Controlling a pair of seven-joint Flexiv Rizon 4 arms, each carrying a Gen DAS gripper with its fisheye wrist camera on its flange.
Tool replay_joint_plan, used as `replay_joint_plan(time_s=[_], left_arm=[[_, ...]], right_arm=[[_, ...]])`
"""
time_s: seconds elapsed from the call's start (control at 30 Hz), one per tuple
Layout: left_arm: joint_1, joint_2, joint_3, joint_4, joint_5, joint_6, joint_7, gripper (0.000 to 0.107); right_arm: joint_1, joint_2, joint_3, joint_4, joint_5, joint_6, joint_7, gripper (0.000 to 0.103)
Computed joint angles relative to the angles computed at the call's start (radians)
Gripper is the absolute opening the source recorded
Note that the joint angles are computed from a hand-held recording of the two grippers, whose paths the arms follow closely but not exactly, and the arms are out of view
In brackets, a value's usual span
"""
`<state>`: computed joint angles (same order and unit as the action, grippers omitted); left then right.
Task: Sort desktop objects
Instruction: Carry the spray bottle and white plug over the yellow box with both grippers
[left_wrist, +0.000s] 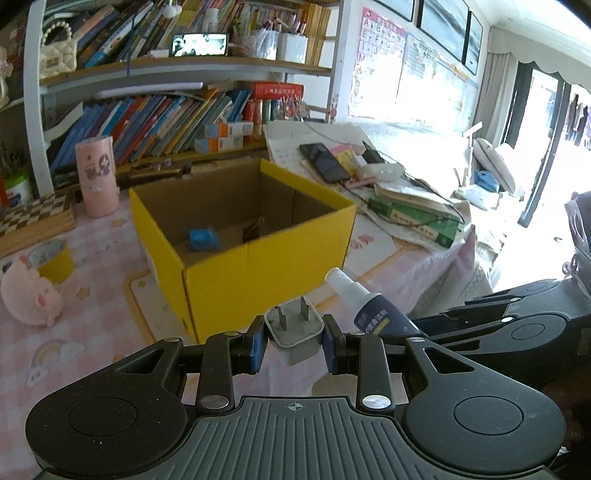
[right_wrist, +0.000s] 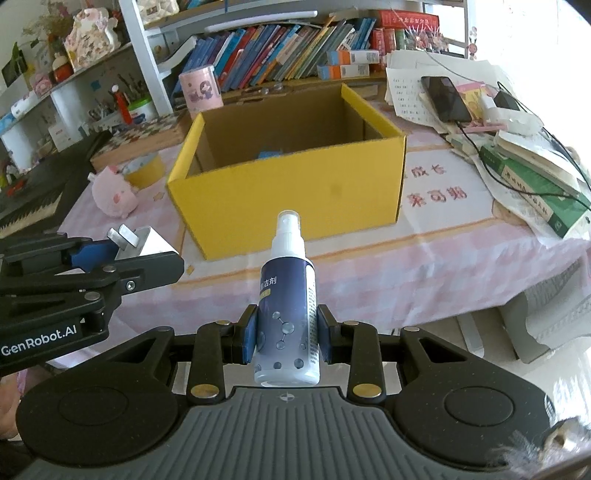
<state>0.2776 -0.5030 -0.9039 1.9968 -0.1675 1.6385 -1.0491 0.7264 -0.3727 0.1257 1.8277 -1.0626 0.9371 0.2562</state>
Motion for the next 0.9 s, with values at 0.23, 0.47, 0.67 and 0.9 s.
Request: replay_joint_plan(time_s=[0.23,0.47,0.67,0.9], left_arm=[[-0.13,-0.047,0.1,-0.134,0.01,0.025,0.002,0.029],[-0.316,-0.077,0.29,-0.277,-0.012,0.039,-0.026,0.029],[-0.5,-0.115,0.511,-0.41,-0.041,0.016,-0.082,0.029],[-0.674,-0.199,0.748,-0.592,-0.063,-0.078,-0.188,0.029]], right_arm=[[-0.06,0.023,-0.041,0.009,-0.13,0.086,0.028,0.03],[-0.142,0.015,-0.072,-0.024,-0.237,0.205,0.004,0.03],[-0.2,-0.025,-0.108,-0.088,-0.29,0.31,-0.059,0.03],[-0.24,-0.124,-0.124,-0.198,-0.127,0.403,-0.353,0.03]])
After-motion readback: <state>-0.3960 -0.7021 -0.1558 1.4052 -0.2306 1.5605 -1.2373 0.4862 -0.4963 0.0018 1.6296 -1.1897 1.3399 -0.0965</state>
